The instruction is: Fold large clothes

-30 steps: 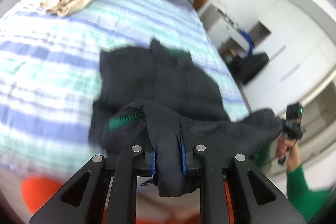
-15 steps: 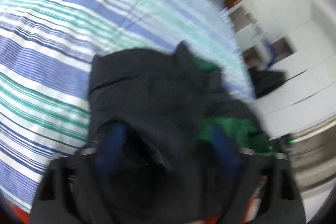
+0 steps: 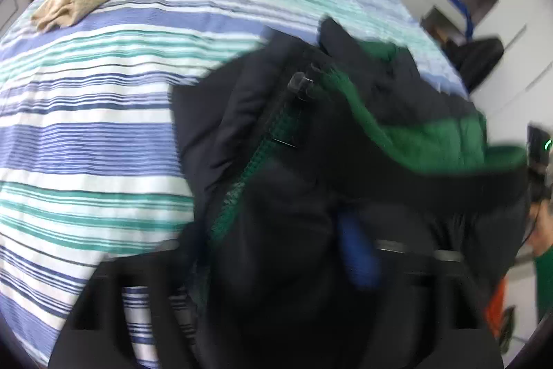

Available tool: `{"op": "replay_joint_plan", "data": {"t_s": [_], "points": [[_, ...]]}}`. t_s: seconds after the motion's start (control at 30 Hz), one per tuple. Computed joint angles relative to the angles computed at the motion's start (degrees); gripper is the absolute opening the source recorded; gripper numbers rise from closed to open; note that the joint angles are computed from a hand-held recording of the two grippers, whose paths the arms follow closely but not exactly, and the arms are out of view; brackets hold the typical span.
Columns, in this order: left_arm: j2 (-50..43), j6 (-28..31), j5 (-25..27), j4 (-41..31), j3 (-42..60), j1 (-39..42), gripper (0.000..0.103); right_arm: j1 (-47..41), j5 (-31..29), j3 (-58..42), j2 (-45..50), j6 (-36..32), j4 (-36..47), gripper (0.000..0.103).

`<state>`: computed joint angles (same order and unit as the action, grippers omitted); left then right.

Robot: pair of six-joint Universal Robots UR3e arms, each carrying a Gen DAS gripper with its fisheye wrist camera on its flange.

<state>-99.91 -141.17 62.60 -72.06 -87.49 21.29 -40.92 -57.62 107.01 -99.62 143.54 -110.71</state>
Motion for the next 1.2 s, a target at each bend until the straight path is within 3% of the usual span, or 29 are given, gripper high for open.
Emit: {"op": "replay_joint_plan", "data": {"t_s": [0.03, 0.07, 0.1, 0.2, 0.3, 0.4, 0.5, 0.6, 0.63, 0.67, 0.73, 0.8, 0.93, 1.2], "points": [[3.06, -0.23, 1.09, 3.83, -3.38, -0.18, 0.030, -0.38, 0.57, 0.22, -1.16, -0.14, 0.32, 0.045], [5.43, 0.89, 0.25, 3.47, -4.36, 0.67, 0.019, -0.76, -0.05, 1.85, -4.43, -0.02, -0.51, 0.026], [6.82, 1.69, -1.05, 1.63, -3.88, 1.71, 0.017, -1.01, -0.80, 2.11, -7.25, -0.36, -0.25, 0.016], [9.49, 1.22, -8.07, -3.10, 0.24, 5.44, 0.014, -2.15, -0.57, -0.33, -10.88, 0.01, 0.50, 0.013], [6.91, -6.94, -12.04, 2.50, 5.46, 4.85, 0.015, -0.91, 0.50, -5.81, -7.78, 7.39, -6.84, 0.013], [0.07, -19.05, -6.47, 16.96, 8.78, -1.02, 0.015, 1.55, -1.27, -9.76, -1.78, 15.94, -17.15, 0.013], [-8.98, -26.67, 2.49, 29.91, 10.60, -7.81, 0.016, 6.58, -7.96, -13.65, 9.00, 24.06, -26.93, 0.013], [-20.25, -28.80, 15.35, 37.91, 12.84, -14.14, 0.020, 11.00, -15.85, -13.86, 19.51, 27.56, -34.34, 0.013], [-23.39, -28.67, 17.85, 38.59, 13.39, -15.09, 0.029, 12.26, -18.61, -13.04, 24.16, 29.06, -36.54, 0.013], [-25.43, -29.00, 16.82, 40.13, 12.26, -14.56, 0.037, 12.25, -18.79, -11.41, 26.41, 29.77, -38.36, 0.014], [-25.64, -32.12, 13.18, 45.64, 8.37, -12.65, 0.041, 9.76, -14.16, -3.08, 28.41, 32.38, -49.94, 0.017], [-26.62, -32.69, 10.91, 46.20, 8.24, -11.49, 0.043, 9.05, -12.84, 0.06, 29.16, 33.75, -56.07, 0.017], [-28.71, -33.05, 7.51, 45.87, 9.67, -9.66, 0.045, 7.89, -10.46, 1.23, 30.65, 34.70, -58.84, 0.019], [-34.40, -36.11, 9.46, 47.31, 15.01, -12.60, 0.048, 8.22, -9.78, -0.59, 35.30, 36.34, -62.36, 0.019]]}}
